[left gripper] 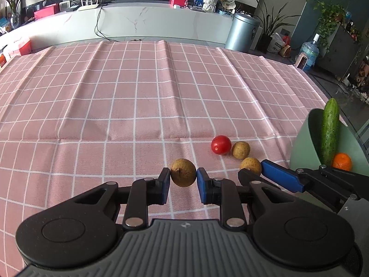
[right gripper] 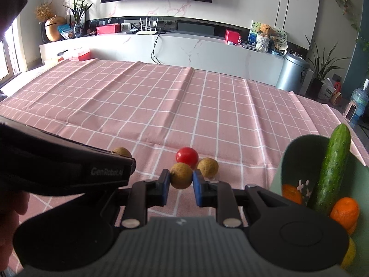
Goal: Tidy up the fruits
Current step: 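Grasp a small brown fruit with the right gripper while the left gripper holds another, then carry both small brown fruits into the colander and lower them in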
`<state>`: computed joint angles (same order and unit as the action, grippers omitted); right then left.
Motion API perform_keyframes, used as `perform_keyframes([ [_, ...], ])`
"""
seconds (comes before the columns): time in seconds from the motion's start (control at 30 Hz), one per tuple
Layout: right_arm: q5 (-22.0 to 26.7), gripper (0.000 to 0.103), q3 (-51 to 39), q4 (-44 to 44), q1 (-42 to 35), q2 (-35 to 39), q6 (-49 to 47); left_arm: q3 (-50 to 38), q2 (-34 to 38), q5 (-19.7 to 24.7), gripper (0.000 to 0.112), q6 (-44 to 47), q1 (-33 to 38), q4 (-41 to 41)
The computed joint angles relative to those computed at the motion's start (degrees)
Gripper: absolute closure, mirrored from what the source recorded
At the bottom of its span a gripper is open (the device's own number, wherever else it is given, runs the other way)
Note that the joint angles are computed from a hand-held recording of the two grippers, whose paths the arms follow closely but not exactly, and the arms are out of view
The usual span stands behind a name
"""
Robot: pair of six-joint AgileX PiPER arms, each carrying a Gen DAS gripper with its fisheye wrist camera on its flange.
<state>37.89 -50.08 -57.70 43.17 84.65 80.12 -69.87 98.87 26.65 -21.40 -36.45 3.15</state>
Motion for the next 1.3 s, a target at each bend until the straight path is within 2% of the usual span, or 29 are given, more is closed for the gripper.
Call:
perform_keyframes([
  [0.2, 6.19, 0.086, 3.24, 0.46, 2.65, -8.77, -0.49, -1.1, -2.18, 1.11, 0.085, 2.93, -2.12, -4.88],
  [0.37, 11.92, 0.086, 6.01, 3.35, 3.52, -17.03, -3.27, -3.81, -2.5, 2.63, 0.085, -0.47, -7.12, -0.97],
  [0.53, 14.74, 0.086, 8.76, 9.36, 0.54, -24.94, -8.92, -8.46, -0.67, 4.84, 0.085, -1.61, -12.6, 1.98],
  [0.63, 13.67, 0.086, 9.88, 15.31, -4.03, -28.64, -15.58, -12.88, 1.85, 7.87, 0.085, -0.83, -15.4, 3.31],
  [0.83, 8.32, 0.086, 11.54, 31.13, -15.02, -32.76, -31.41, -21.2, 7.34, 15.37, 0.085, 0.93, -18.47, 4.81],
  [0.93, 7.57, 0.086, 12.07, 33.39, -16.7, -33.03, -33.89, -23.2, 8.51, 17.48, 0.085, 0.22, -19.64, 6.97],
  [1.13, 4.45, 0.086, 12.54, 44.78, -25.8, -33.41, -45.05, -27.98, 11.57, 20.86, 0.084, 4.29, -19.1, 3.7],
  [1.3, 3.26, 0.086, 11.85, 51.48, -31.0, -31.71, -51.99, -32.48, 14.43, 23.64, 0.085, 4.61, -20.15, 6.59],
])
